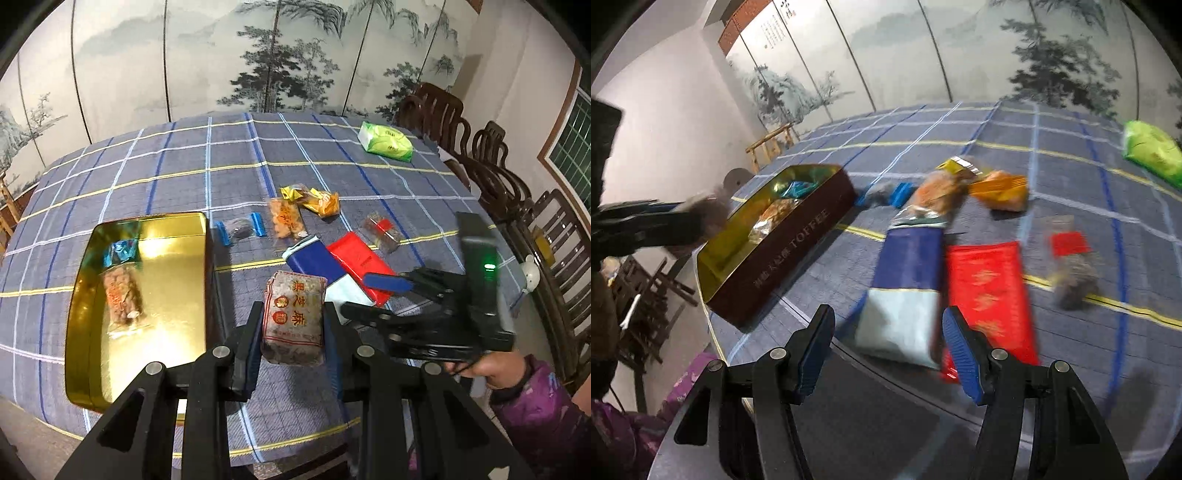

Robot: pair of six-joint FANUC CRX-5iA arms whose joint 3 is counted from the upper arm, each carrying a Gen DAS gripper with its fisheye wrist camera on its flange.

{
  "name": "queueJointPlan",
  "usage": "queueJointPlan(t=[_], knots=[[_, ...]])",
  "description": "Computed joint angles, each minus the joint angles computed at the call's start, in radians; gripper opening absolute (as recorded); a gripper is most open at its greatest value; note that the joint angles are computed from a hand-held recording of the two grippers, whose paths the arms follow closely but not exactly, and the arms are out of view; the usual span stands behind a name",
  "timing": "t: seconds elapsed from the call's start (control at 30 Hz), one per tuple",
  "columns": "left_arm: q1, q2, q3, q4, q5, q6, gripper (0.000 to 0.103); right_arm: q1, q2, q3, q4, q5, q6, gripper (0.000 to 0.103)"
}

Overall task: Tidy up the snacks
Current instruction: 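Place the pastry bag in the tin with the left gripper while the right gripper grasps the blue-and-white packet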

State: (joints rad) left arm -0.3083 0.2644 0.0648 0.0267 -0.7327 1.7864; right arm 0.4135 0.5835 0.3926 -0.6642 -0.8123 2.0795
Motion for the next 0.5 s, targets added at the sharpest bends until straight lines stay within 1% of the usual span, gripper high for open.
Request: queueJointPlan(t=[0.17,0.23,0.3,0.37,0.5], knots=[[0.019,-0.034,-0.051,0.027,0.035,-0.015,0.026,0.037,0.043,0.036,0.1,0.013,-0.122,0.062],[0.028,-0.05,-0.071,0.034,0.047,-0.023,0.026,0.054,0.064,0.055,0.16,0.012,-0.183,0.062],[0.034,-0.062,-0.087,0.036,0.057,-0.024,0.026,0.058,0.074,0.069,0.177,-0.004,-0.203,0.062],[0.042,-0.074,-0.101,0.037,0.065,-0.022,0.026,0.072,0.077,0.07,0.21,0.001,-0.225,0.063],[0.057,-0.091,-0.127,0.045,0.074,-0.016,0.026,0.118,0.091,0.073,0.347,0.016,-0.328,0.064]])
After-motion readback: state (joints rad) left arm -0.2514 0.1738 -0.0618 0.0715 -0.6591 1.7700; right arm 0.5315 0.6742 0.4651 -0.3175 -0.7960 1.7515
